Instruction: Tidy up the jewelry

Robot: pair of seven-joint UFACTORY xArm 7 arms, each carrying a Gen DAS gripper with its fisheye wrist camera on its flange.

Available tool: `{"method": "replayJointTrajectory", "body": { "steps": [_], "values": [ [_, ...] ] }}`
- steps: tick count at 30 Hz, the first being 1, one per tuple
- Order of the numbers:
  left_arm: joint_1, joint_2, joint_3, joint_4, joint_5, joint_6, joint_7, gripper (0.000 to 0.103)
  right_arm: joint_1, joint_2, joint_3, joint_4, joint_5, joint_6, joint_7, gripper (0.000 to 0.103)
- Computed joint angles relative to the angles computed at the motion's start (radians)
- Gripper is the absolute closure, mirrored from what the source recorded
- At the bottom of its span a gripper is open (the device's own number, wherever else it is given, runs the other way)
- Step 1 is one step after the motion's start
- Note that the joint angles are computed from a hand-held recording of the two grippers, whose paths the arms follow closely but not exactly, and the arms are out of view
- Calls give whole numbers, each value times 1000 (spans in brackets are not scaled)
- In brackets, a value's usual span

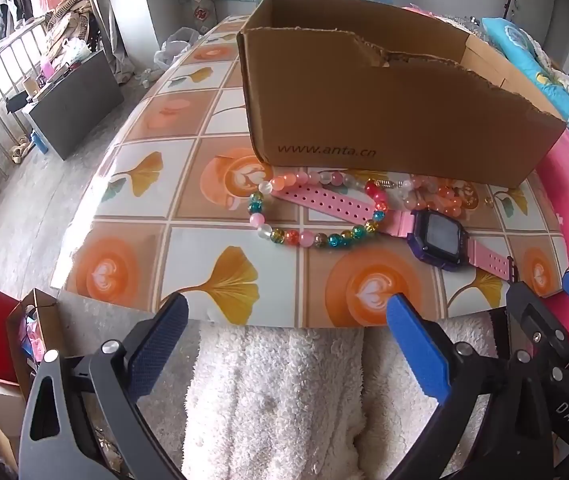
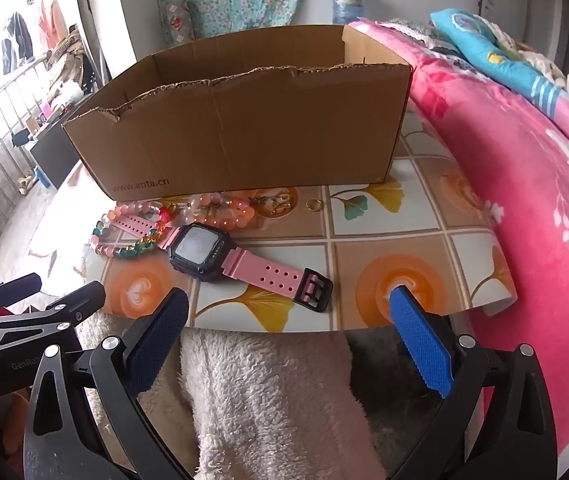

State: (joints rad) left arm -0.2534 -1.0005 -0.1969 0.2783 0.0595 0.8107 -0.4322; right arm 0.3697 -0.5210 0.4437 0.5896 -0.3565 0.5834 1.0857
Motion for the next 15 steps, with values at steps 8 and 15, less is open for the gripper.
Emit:
{"method": "replayJointTrajectory", "body": {
  "steps": [8,15],
  "values": [
    [1,0,3,-10,3,-11,4,6,4,-3,-6,12,10,16,-20,7],
    [6,-13,22,-25,-3,-18,22,6,3,8,-2,23,3,23,-15,7]
  ]
}}
